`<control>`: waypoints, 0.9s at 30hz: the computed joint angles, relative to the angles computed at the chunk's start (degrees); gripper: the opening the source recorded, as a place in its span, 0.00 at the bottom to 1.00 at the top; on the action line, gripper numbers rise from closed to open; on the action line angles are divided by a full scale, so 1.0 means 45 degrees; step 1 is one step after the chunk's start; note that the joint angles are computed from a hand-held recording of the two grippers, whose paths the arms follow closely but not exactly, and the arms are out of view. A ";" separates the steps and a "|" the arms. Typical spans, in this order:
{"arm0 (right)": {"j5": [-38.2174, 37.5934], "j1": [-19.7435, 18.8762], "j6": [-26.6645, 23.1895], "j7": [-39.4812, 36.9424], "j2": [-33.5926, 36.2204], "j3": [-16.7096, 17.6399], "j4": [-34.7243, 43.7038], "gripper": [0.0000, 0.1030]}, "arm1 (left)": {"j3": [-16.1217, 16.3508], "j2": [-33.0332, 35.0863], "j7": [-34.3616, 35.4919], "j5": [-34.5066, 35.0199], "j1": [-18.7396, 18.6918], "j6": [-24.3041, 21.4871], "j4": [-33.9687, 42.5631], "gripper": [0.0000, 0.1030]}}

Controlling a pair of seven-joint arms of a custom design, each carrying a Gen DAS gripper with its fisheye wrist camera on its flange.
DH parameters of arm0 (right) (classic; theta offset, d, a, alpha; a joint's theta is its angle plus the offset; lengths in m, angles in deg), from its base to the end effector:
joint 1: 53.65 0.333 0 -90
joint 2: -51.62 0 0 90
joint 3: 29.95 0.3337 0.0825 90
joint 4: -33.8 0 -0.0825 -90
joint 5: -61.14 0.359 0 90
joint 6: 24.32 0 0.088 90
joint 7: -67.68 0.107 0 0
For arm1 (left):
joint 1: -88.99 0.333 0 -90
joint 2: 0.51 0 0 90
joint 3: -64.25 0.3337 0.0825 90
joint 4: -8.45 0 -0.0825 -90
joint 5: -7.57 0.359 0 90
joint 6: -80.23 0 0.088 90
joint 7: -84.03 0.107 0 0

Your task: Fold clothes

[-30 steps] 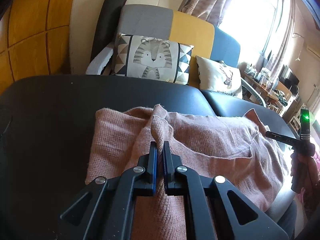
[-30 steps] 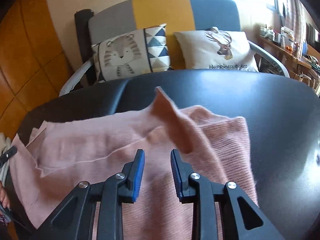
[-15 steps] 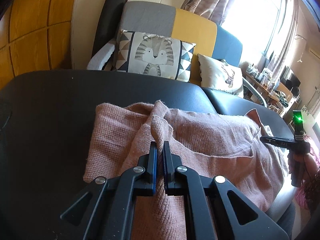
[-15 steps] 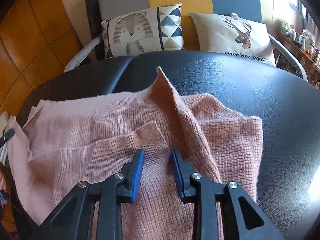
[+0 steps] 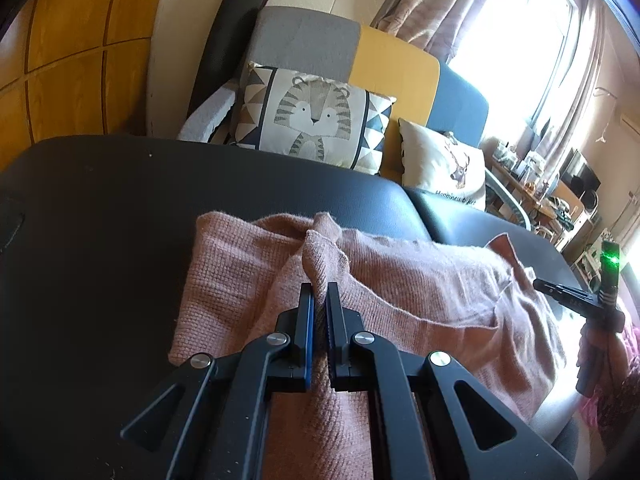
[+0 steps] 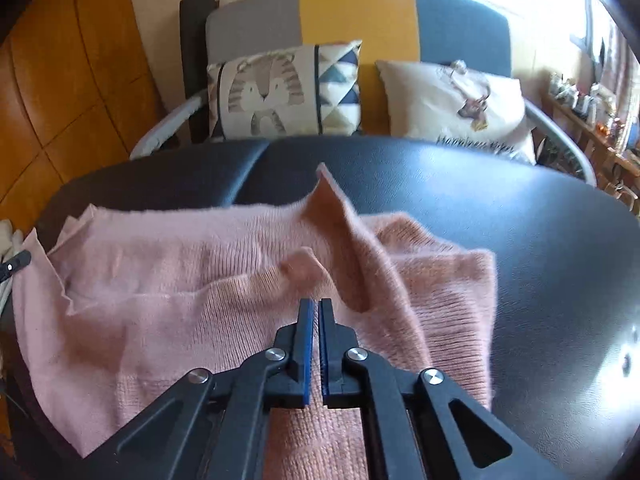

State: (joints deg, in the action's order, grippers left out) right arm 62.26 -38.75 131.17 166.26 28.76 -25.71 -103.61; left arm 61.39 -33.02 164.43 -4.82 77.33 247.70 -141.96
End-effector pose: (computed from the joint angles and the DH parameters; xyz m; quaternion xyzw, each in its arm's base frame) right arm 0.4183 0.1491 0.5747 -0.7178 0.6023 -0.1871 0.2950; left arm 0.3743 -0.0862 0.5600 -0.6724 0.6088 -0.3787 0.1839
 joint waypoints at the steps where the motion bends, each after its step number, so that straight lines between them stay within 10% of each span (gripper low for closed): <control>1: -0.0081 -0.0076 0.0119 0.0085 -0.0122 0.0057 -0.0013 0.01 | 0.0009 0.0010 0.0017 0.0005 -0.0020 0.0003 0.0041 0.05; 6: 0.2705 0.1815 0.0071 -0.1940 -0.0164 -0.1633 0.0389 0.03 | -0.0124 -0.0031 -0.0002 0.0119 -0.0001 0.0049 0.0065 0.05; 8: 0.3709 0.2143 0.0024 -0.2680 -0.0065 -0.1819 0.0554 0.23 | -0.0141 -0.0091 -0.0054 0.0120 -0.0022 0.0081 -0.0003 0.05; 23: 0.2966 0.3779 -0.3517 -1.0916 0.1841 0.0128 0.3441 0.26 | 0.0431 -0.0715 0.0120 -0.0360 -0.0822 0.0705 -0.0637 0.05; 27: 0.1543 0.3291 -0.4661 -1.0876 0.3056 0.0944 0.4812 0.26 | 0.0654 -0.0800 0.0231 -0.0561 -0.1107 0.0854 -0.0737 0.05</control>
State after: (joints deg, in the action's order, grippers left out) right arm 69.20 -23.94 110.19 117.32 42.51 -21.46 -81.95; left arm 64.34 -36.62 165.47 -7.34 72.35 251.54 -145.28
